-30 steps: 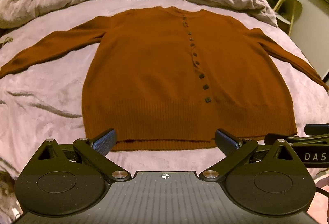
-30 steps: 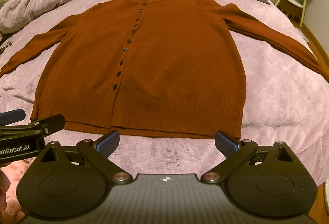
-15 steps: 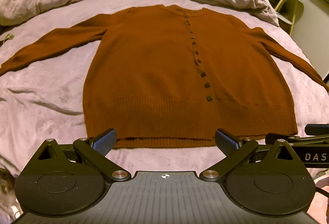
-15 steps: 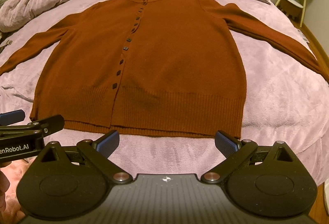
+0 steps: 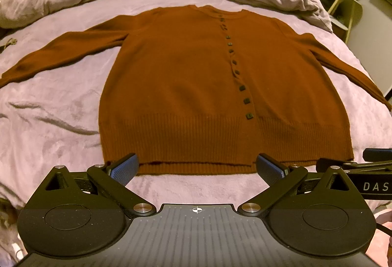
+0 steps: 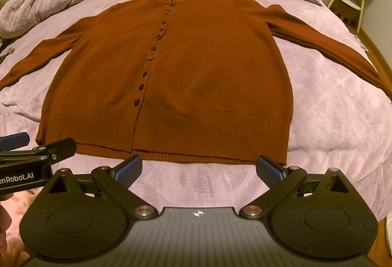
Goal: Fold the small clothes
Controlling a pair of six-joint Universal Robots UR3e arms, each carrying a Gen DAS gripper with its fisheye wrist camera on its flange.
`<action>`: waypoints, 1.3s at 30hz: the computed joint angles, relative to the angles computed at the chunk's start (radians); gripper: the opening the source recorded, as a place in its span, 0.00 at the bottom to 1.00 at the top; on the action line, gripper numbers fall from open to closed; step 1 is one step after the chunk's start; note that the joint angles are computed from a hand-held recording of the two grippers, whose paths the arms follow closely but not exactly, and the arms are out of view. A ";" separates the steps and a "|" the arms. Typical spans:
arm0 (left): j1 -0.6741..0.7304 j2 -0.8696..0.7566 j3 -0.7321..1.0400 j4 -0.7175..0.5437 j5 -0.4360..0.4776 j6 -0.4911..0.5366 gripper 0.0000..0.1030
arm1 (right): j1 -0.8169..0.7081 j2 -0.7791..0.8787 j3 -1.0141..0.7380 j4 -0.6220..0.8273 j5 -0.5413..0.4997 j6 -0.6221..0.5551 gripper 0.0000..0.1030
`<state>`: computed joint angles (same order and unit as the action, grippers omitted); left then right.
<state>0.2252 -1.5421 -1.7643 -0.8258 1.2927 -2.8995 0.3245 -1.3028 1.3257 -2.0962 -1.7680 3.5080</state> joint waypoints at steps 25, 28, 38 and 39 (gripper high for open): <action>0.001 0.003 -0.007 0.000 0.001 -0.016 1.00 | -0.006 -0.016 0.026 -0.024 0.012 -0.002 0.96; 0.005 0.005 -0.008 -0.002 -0.006 -0.018 1.00 | -0.010 -0.024 0.036 -0.037 0.027 0.000 0.96; 0.007 0.000 0.006 -0.027 -0.015 -0.024 1.00 | -0.021 -0.031 0.051 -0.054 0.046 0.001 0.96; 0.007 0.000 0.006 -0.028 -0.016 -0.023 1.00 | -0.022 -0.032 0.052 -0.056 0.048 0.003 0.96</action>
<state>0.2322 -1.5420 -1.7581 -0.8541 1.2764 -2.9229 0.3026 -1.3344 1.3781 -2.1518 -1.7203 3.5109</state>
